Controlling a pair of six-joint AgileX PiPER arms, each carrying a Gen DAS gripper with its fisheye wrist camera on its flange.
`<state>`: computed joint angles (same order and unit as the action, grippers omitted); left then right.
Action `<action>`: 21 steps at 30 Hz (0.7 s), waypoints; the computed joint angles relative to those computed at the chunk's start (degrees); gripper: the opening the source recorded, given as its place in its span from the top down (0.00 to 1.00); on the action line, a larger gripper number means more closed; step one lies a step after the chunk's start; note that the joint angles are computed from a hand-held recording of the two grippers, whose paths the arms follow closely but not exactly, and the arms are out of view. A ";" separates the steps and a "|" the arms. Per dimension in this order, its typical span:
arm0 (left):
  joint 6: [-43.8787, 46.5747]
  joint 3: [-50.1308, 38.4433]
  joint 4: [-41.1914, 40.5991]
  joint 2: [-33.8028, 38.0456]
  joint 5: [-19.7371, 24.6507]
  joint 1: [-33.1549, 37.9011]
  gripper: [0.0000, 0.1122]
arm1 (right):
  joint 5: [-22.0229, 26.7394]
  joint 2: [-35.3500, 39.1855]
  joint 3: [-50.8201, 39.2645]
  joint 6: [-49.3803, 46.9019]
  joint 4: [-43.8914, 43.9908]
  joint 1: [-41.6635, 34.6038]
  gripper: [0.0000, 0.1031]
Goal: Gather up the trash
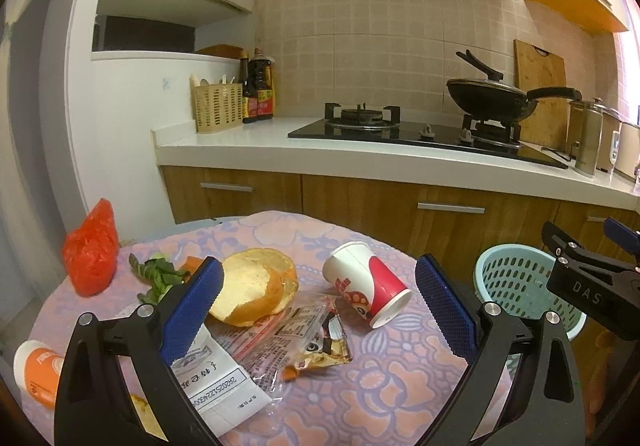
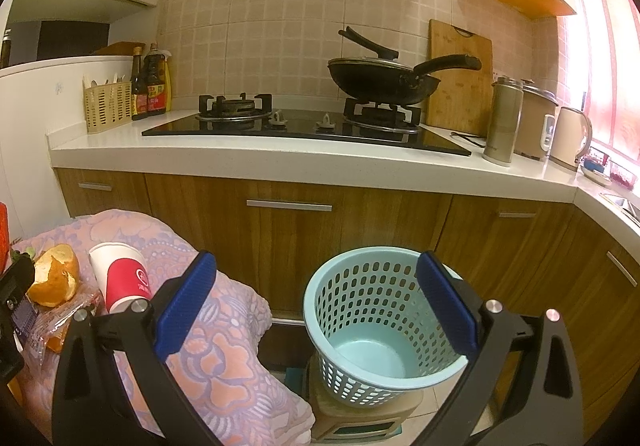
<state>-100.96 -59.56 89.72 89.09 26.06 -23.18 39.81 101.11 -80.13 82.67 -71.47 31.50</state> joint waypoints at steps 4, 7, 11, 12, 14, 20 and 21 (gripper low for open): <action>-2.53 0.49 2.22 0.29 2.19 -1.05 0.17 | -0.21 -0.37 0.47 1.54 -0.69 -0.08 0.07; -2.40 0.54 2.24 0.17 1.70 -0.81 0.17 | -0.21 -0.30 0.22 1.56 -0.60 -0.18 0.07; -2.37 0.65 2.36 -0.08 1.50 -0.64 0.17 | -0.12 -0.20 0.21 1.67 -0.76 -0.07 0.07; -2.35 0.66 2.31 -0.07 1.44 -0.66 0.17 | -0.15 -0.17 0.16 1.51 -0.69 -0.02 0.07; -2.34 0.65 2.29 -0.06 1.60 -0.81 0.17 | -0.13 -0.09 0.08 1.35 -0.69 0.06 0.07; -2.64 0.62 2.49 -0.14 2.15 -0.81 0.17 | -0.16 -0.19 0.22 1.50 -1.22 0.30 0.07; -2.72 0.66 2.41 -0.25 2.01 -0.76 0.17 | -0.17 -0.15 0.16 1.39 -1.21 0.34 0.07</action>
<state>-103.68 -58.90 92.12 88.84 28.06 -23.94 39.63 100.96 -79.96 84.06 -72.68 31.84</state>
